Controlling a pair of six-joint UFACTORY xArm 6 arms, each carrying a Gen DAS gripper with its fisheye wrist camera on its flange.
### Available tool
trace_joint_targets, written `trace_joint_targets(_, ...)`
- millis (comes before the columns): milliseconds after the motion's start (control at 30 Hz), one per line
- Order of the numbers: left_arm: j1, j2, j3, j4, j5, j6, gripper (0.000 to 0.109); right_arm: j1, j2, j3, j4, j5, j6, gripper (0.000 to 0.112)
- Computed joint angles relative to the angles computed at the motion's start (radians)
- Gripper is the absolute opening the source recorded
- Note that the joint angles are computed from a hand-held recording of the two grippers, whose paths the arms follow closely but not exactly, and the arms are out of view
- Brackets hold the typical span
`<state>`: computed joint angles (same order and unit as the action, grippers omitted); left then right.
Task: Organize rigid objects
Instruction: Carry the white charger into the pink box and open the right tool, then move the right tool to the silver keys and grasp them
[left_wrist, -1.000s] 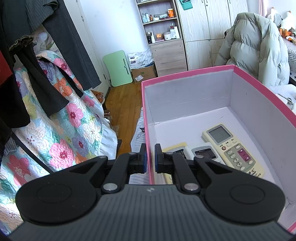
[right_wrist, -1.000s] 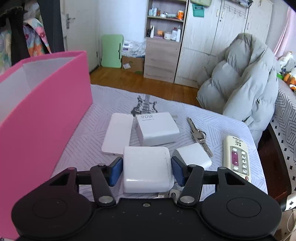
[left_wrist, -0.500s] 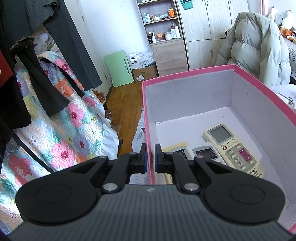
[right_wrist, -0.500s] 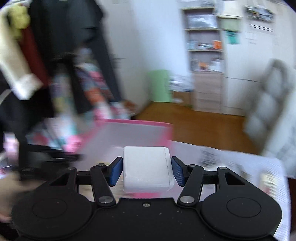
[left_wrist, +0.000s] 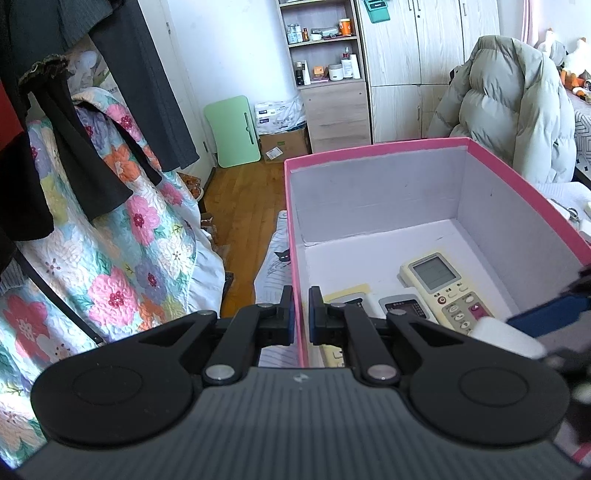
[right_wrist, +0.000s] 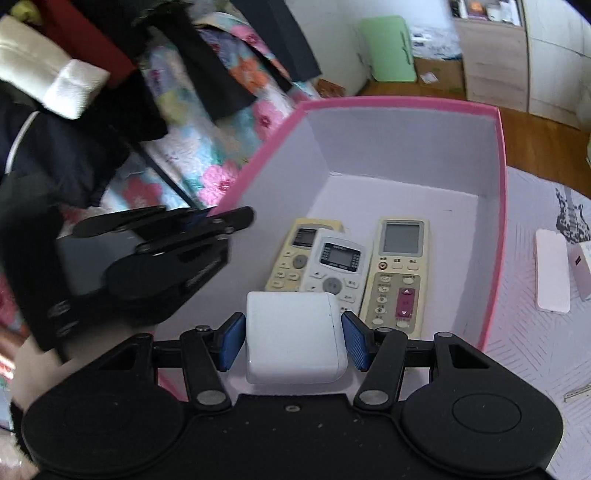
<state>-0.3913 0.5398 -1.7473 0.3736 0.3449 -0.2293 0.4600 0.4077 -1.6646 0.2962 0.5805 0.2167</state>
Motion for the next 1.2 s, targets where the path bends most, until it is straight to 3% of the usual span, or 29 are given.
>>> trace_joint_targets(167, 0.002, 0.001, -0.001, 0.001, -0.002, -0.002, 0.006, 0.002, 0.097, -0.115, -0.186, 0.036, 0.148, 0.062)
trace_joint_targets(233, 0.005, 0.003, -0.003, 0.004, -0.005, -0.006, 0.006, 0.000, 0.100, -0.130, -0.169, 0.057, 0.134, 0.063)
trace_joint_targets(333, 0.005, 0.001, 0.000, -0.016, -0.002, 0.009, 0.006, 0.006, 0.022, 0.000, -0.227, -0.108, 0.156, 0.064)
trace_joint_targets(400, 0.004, -0.003, 0.008, -0.002, -0.006, -0.002, 0.006, 0.004, -0.029, 0.047, -0.364, -0.127, 0.228, 0.064)
trace_joint_targets(500, 0.006, -0.008, 0.018, -0.003, -0.011, 0.000, 0.006, -0.010, -0.141, 0.151, -0.458, -0.145, 0.292, 0.064)
trace_joint_targets(567, 0.006, -0.007, 0.016, -0.002, -0.010, 0.002, 0.006, -0.034, -0.225, 0.243, -0.462, -0.196, 0.310, 0.064)
trace_joint_targets(633, 0.005, -0.004, 0.010, 0.018, -0.004, -0.006, 0.006, -0.065, -0.320, 0.354, -0.364, -0.274, 0.213, 0.064)
trace_joint_targets(700, 0.000, 0.001, 0.000, 0.036, 0.004, -0.011, 0.006, -0.100, -0.387, 0.413, -0.345, -0.262, 0.208, 0.064)
trace_joint_targets(800, -0.009, 0.009, -0.023, 0.095, 0.045, -0.049, 0.006, -0.159, -0.459, 0.486, -0.458, -0.237, 0.315, 0.065)
trace_joint_targets(900, -0.012, 0.009, -0.023, 0.101, 0.046, -0.055, 0.006, -0.207, -0.504, 0.560, -0.407, -0.224, 0.304, 0.065)
trace_joint_targets(1000, -0.010, 0.006, -0.017, 0.085, 0.040, -0.041, 0.006, -0.242, -0.509, 0.614, -0.392, -0.209, 0.311, 0.065)
trace_joint_targets(1200, -0.011, -0.003, 0.000, 0.101, 0.023, -0.058, 0.006, -0.280, -0.437, 0.656, -0.566, -0.182, 0.480, 0.065)
